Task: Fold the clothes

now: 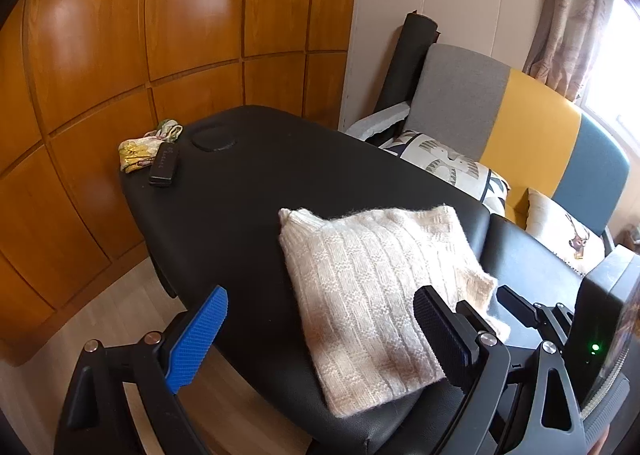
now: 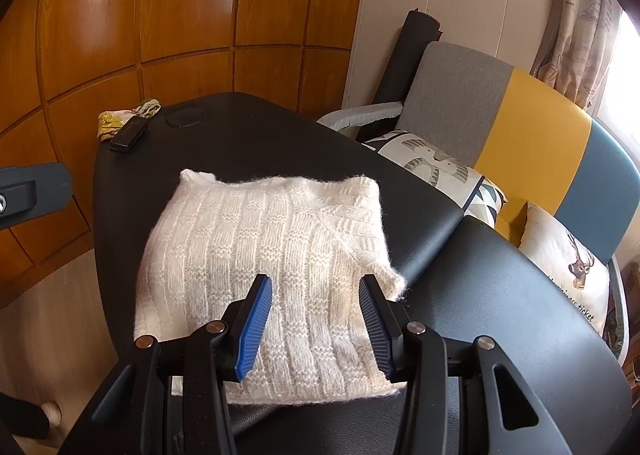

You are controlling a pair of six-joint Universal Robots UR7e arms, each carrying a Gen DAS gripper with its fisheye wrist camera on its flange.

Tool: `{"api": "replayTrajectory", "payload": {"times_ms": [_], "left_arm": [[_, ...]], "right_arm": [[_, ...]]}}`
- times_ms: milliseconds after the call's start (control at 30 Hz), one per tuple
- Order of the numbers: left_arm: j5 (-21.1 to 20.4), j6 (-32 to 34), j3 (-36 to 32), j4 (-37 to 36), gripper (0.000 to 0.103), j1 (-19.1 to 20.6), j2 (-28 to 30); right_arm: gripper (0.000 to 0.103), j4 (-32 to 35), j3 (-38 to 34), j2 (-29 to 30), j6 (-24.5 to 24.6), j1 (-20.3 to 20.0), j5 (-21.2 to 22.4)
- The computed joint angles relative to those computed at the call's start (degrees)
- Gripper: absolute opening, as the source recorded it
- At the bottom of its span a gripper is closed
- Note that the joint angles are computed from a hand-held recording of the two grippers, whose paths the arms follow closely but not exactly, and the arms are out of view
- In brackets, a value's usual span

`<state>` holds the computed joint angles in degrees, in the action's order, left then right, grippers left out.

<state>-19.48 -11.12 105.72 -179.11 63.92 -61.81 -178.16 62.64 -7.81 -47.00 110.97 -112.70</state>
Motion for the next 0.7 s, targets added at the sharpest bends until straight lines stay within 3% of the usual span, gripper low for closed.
{"api": "replayTrajectory", "payload": {"times_ms": [233,400,700], "left_arm": [[0.77,3.55,0.61,-5.15,0.095,-0.42,1.05],[-0.61,-0.79,0.57,0.31,0.095,0.14,-0.40],[-1.57,0.13,1.07,-0.45,0.095,0.12,-0.73]], "right_arm": [[0.046,2.34,-1.05,-0.21,1.10,-0.11,0.27],[0.046,0.48,-0.74,-0.05,-0.01,0.15,-0.14],[0.046,0.42,-0.70,-0.29,0.49,0.17,-0.06]]}}
